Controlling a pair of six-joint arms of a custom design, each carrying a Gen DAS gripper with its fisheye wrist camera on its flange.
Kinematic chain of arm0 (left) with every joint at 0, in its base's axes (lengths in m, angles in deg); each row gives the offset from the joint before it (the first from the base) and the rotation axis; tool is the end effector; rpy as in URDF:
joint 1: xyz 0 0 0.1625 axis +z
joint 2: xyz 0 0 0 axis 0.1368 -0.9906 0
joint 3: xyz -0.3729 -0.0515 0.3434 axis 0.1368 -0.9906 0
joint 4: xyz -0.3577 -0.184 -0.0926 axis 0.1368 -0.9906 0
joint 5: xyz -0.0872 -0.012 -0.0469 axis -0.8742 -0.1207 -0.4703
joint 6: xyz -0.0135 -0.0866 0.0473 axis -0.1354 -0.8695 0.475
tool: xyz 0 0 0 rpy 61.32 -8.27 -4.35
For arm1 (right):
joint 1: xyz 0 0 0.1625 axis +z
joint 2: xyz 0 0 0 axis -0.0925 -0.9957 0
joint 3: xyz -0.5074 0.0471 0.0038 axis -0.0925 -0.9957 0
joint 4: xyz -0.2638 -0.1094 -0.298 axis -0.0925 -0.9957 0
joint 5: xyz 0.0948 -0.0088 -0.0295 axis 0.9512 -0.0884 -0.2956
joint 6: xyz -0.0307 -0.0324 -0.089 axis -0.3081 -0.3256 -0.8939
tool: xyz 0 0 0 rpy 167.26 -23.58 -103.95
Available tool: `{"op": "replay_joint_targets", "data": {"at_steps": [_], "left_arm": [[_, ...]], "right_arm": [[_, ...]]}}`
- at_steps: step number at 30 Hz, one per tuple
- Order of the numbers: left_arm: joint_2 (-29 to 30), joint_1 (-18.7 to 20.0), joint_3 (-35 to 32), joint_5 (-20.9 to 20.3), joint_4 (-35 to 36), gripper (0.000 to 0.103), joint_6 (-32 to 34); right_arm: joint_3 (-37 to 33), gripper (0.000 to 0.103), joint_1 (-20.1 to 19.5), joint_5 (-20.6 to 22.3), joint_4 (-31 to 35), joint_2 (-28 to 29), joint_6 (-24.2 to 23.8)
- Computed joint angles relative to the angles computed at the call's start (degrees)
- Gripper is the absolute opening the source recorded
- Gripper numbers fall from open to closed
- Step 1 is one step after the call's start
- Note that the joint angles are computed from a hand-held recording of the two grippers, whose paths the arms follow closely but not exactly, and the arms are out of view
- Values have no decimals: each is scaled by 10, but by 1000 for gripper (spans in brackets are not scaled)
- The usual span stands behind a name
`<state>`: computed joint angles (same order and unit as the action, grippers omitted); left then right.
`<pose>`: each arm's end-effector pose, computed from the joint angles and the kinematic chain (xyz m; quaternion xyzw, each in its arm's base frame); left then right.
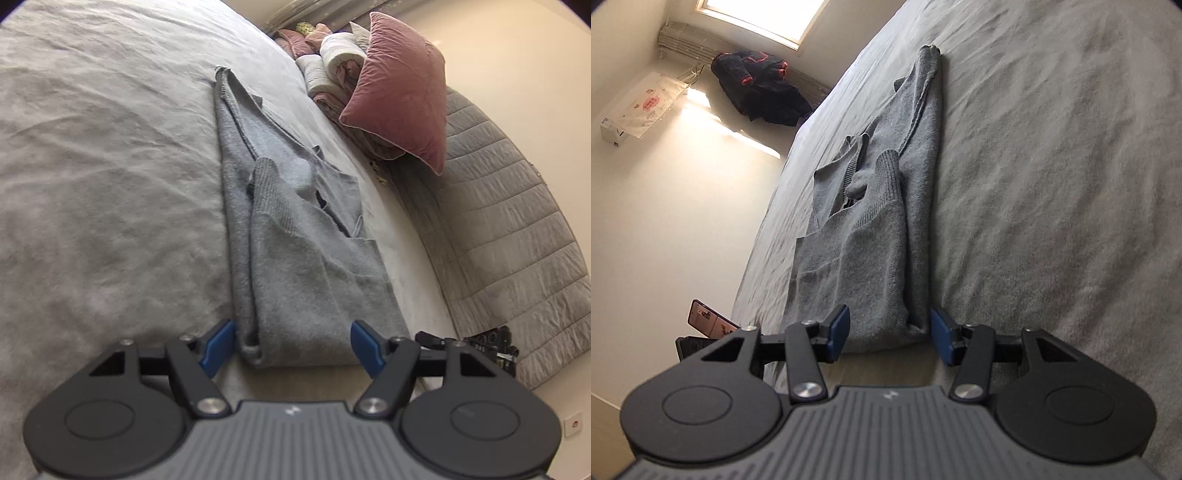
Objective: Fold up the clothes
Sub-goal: 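Pinch the folded hem edge with both grippers, pressing it flat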
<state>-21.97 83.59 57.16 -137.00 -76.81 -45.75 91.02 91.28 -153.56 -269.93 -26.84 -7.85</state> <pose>0.1236 -0.5941 0.2571 -0.1849 -0.9677 0.1395 0.0992 0.1125 -0.4441 0.0342 0.0678 0.9271 -0.3644 0.0553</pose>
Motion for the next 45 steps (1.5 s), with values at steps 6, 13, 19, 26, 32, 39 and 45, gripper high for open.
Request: {"op": "replay_joint_targets", "data": {"at_steps": [6,13,19,26,32,39,45], "left_arm": [[19,5,-6,-23,-10,50,1],[30,5,-11,-22,-13,34,-14],[31,1,-4,-8,-31,14,-97],[2,3,20,-16,-35,12,-145],[-40,11,50,-9,-8,12,-148],[-91,26,78,-3,62,11,-111],[-101,34,74,12,120,12,-63]], "right_arm": [[-18,52,-4,21,0,8,-1],[-30,47,0,20,-3,18,-12],[-37,16,10,-5,-11,29,19],[-14,15,21,7,-41,26,29],[15,14,26,10,-56,34,21],[73,14,20,11,-115,69,10],[112,18,18,-7,-171,99,5]]}}
